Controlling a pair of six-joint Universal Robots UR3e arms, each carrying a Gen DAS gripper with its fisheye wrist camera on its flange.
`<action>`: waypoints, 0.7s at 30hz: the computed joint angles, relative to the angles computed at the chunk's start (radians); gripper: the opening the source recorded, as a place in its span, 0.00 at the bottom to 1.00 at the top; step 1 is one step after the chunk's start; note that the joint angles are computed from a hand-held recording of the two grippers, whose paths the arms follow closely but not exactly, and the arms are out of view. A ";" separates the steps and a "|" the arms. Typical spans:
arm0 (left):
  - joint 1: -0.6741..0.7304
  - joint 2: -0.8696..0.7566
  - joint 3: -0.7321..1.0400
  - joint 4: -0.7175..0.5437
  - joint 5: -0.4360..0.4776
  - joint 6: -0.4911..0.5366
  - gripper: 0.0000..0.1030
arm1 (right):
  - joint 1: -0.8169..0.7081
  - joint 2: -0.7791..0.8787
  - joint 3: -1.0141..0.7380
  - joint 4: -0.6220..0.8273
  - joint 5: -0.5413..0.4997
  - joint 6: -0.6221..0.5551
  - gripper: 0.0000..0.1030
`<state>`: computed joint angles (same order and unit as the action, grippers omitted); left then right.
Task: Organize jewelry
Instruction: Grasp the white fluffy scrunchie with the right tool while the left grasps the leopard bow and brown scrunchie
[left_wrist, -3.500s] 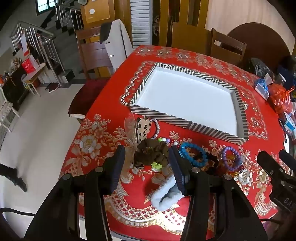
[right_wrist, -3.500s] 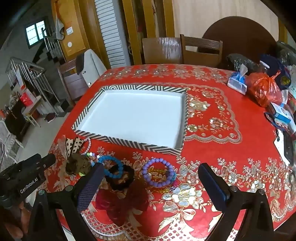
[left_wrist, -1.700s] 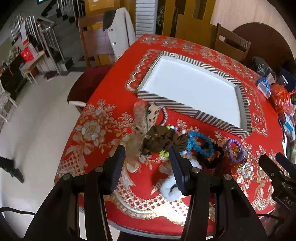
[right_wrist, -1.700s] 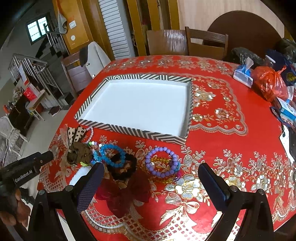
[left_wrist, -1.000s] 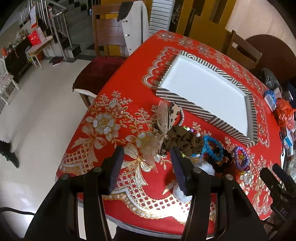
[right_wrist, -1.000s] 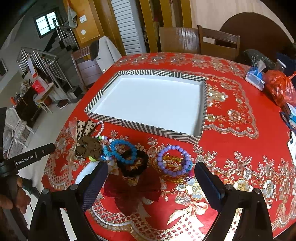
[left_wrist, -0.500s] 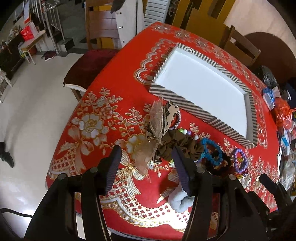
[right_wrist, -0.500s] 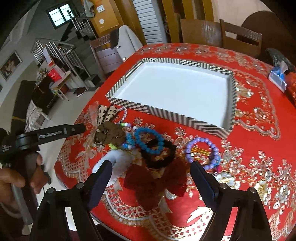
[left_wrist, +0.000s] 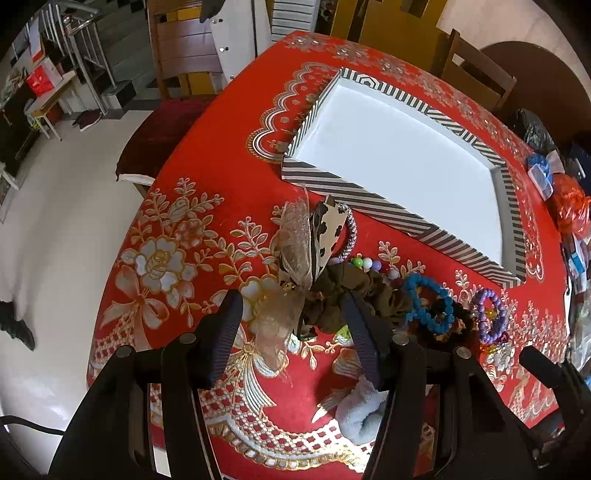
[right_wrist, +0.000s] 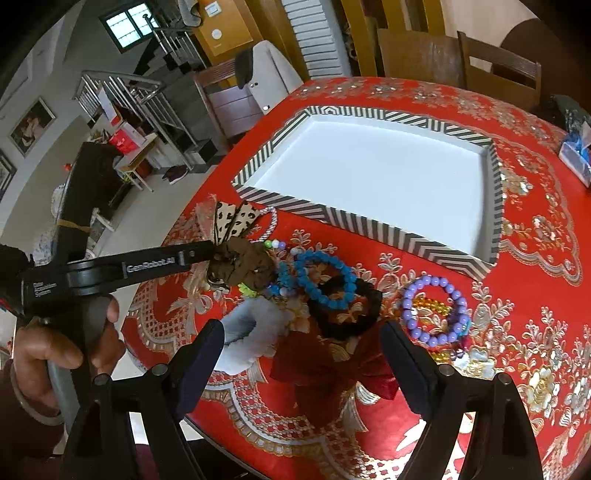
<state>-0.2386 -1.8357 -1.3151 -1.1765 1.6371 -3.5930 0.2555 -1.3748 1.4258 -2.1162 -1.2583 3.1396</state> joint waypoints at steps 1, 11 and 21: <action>0.002 -0.005 0.001 0.003 -0.002 0.005 0.55 | 0.002 0.006 -0.008 0.004 0.004 -0.001 0.83; 0.045 -0.042 -0.007 0.038 -0.060 0.085 0.55 | 0.019 0.069 -0.079 0.064 0.142 -0.038 0.74; 0.060 -0.073 -0.031 0.087 -0.117 0.178 0.18 | 0.075 0.186 -0.189 0.105 0.112 -0.004 0.73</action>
<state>-0.1783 -1.9083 -1.3463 -1.0899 1.5200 -3.4150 0.3303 -1.1890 1.2364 -2.0116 -1.1459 3.1360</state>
